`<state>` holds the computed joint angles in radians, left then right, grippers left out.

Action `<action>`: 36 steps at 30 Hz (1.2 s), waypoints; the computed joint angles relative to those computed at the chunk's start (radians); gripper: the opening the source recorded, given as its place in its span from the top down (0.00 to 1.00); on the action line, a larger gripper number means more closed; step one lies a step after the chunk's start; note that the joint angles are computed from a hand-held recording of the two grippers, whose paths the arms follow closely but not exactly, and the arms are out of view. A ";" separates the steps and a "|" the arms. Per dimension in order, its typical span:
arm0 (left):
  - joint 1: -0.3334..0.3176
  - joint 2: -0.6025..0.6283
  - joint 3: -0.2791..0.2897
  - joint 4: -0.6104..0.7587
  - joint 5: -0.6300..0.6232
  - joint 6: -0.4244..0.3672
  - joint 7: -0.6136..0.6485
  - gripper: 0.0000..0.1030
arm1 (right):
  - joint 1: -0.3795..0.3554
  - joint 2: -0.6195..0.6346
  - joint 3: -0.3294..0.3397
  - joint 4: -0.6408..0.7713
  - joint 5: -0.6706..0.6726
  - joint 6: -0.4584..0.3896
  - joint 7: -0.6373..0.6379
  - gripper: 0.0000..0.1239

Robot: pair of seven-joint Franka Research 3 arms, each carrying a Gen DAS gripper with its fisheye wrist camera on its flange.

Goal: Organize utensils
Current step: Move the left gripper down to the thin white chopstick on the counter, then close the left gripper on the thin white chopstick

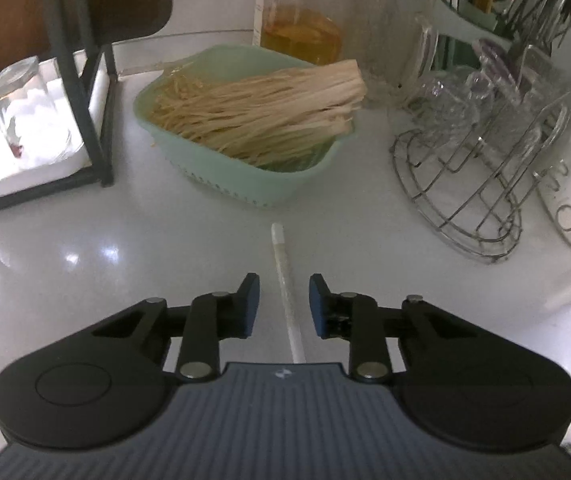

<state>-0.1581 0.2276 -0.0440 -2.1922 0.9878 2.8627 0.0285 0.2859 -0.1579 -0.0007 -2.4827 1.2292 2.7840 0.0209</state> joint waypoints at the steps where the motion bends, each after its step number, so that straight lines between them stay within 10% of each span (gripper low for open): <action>1: -0.009 0.009 0.007 0.012 0.019 -0.015 -0.020 0.70 | 0.000 -0.001 -0.001 -0.001 0.008 -0.002 -0.006 0.26; 21: -0.036 0.083 0.004 0.128 -0.017 -0.168 0.073 0.93 | 0.005 -0.009 0.006 -0.010 0.083 0.022 -0.056 0.26; 36: 0.016 -0.170 -0.057 -0.050 0.015 -0.179 0.018 0.93 | 0.018 0.012 0.015 0.006 0.002 0.045 0.023 0.27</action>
